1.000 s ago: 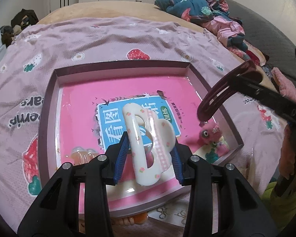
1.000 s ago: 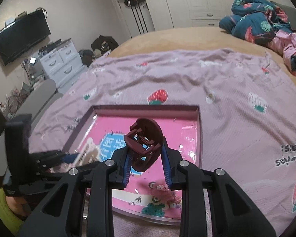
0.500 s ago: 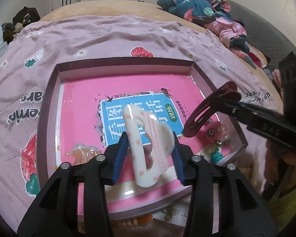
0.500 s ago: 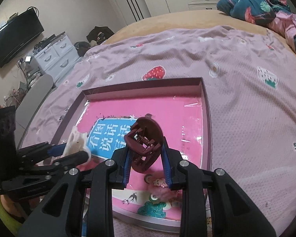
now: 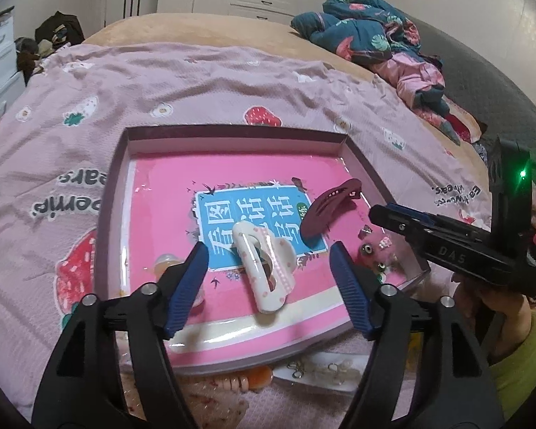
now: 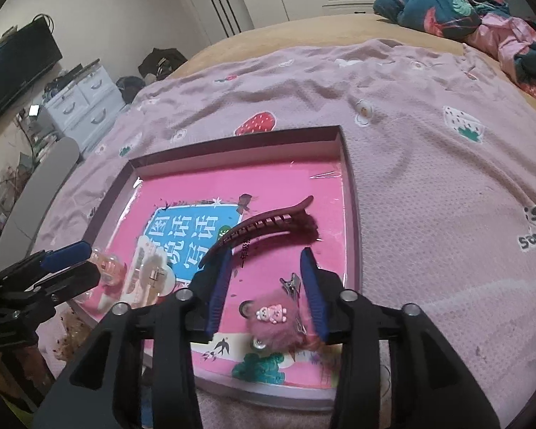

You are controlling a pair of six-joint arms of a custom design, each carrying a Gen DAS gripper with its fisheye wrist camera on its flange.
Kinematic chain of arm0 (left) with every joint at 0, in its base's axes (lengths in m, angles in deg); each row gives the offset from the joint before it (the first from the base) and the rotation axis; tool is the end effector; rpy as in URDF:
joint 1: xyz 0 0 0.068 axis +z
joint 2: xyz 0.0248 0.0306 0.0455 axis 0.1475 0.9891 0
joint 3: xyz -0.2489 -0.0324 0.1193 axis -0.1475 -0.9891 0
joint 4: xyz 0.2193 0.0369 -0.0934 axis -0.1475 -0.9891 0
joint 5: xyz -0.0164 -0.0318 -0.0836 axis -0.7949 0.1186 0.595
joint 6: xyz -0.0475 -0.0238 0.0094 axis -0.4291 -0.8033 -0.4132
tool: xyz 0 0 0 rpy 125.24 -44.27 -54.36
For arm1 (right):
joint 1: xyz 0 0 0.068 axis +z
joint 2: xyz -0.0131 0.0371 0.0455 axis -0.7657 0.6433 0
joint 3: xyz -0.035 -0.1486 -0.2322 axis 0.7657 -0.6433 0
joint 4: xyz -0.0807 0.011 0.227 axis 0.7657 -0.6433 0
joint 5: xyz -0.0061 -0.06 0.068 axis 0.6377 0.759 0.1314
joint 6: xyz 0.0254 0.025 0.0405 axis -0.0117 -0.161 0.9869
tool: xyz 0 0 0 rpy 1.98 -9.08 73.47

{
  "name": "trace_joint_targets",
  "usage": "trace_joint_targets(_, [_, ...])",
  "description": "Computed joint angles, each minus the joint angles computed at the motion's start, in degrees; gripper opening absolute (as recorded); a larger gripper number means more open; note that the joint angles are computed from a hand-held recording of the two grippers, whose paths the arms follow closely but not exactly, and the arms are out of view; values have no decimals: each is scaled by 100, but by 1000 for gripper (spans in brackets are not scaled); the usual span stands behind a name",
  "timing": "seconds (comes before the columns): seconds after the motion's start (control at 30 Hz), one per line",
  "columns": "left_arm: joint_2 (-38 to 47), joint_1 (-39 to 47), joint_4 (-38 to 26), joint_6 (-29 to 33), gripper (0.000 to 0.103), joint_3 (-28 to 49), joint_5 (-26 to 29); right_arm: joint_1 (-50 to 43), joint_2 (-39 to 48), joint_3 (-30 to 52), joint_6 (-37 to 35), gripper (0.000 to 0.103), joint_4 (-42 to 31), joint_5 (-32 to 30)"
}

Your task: Organize jewelry

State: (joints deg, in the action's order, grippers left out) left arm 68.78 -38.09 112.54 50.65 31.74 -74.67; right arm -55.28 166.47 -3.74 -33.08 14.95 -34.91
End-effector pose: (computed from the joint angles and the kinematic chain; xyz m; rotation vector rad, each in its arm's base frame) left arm 0.1614 -0.1564 0.0955 0.0536 2.4448 -0.3380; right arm 0.2363 -0.0043 0.0661 -0.2838 2.4583 0.5498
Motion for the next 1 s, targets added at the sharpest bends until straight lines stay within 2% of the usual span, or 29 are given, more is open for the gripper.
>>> trace_joint_targets(0.2, [-549, -116, -170, -208, 73, -238, -202, -344, -561, -434, -95, 61, 86, -64])
trace_joint_targets(0.27, [-744, -176, -240, -288, 75, -314, -278, -479, -779, -546, -146, 65, 32, -135])
trace_joint_targets(0.47, [-1563, -439, -954, -555, 87, -415, -656, -805, -1548, -805, -236, 79, -293, -340])
trace_joint_targets(0.6, [-2164, -674, -1499, -727, 92, -452, -972, -1032, -2185, -900, -326, 82, -716, -496])
trace_joint_targets(0.73, [-2789, -878, -2034, -938, 93, -490, -1174, -1367, -2905, -959, -474, 86, -1303, -739])
trace_joint_targets(1.0, [-3922, -1592, -3434, -1493, 94, -325, -1862, -2077, -4308, -856, -998, 87, -2883, -1310])
